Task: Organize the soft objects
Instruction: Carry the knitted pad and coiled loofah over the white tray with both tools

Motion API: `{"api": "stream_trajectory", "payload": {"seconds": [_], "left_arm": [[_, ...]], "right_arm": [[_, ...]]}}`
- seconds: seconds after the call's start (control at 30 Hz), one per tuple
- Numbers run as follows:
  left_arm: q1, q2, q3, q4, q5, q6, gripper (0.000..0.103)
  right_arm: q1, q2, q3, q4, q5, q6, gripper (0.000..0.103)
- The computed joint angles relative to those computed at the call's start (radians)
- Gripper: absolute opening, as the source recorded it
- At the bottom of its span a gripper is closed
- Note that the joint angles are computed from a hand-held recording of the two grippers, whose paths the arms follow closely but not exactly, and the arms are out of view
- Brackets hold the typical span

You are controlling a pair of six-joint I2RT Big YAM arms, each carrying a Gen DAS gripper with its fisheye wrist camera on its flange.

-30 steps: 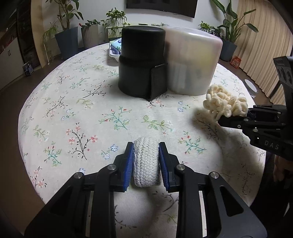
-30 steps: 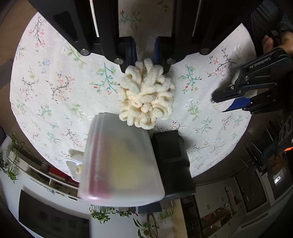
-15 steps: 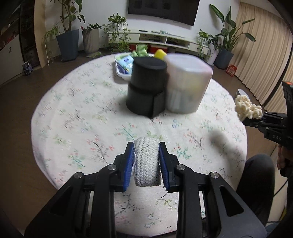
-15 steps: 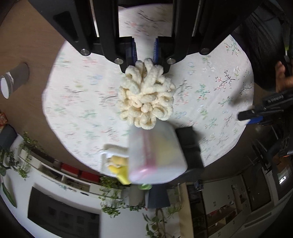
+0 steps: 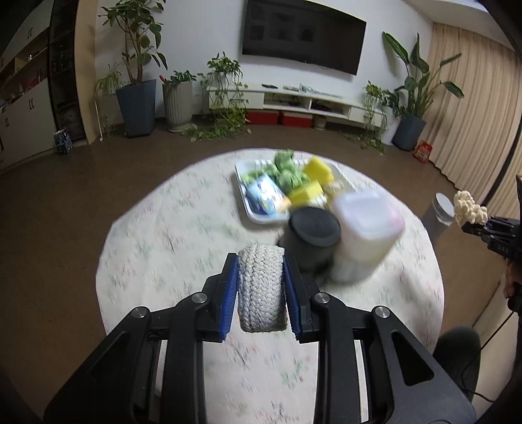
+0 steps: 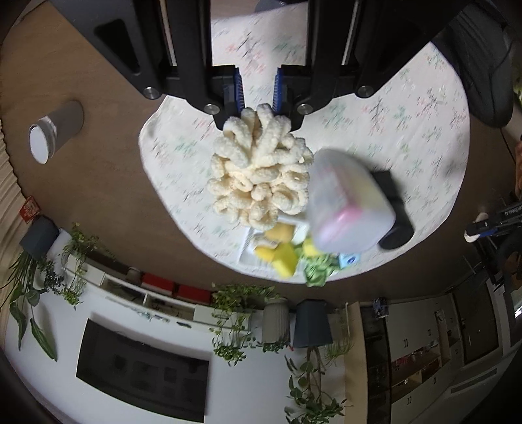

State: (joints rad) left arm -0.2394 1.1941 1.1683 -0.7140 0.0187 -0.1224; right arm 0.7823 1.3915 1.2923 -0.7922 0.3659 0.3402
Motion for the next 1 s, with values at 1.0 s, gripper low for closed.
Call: {"api": "stream_trajectory", "payload": {"seconds": [1.0], "left_arm": [[0.007,0.74,0.798,-0.135,0.153,0.345,0.025]], "right_arm": [[-0.25,0.755,0.941,-0.297,-0.318,-0.331,0.016]]}}
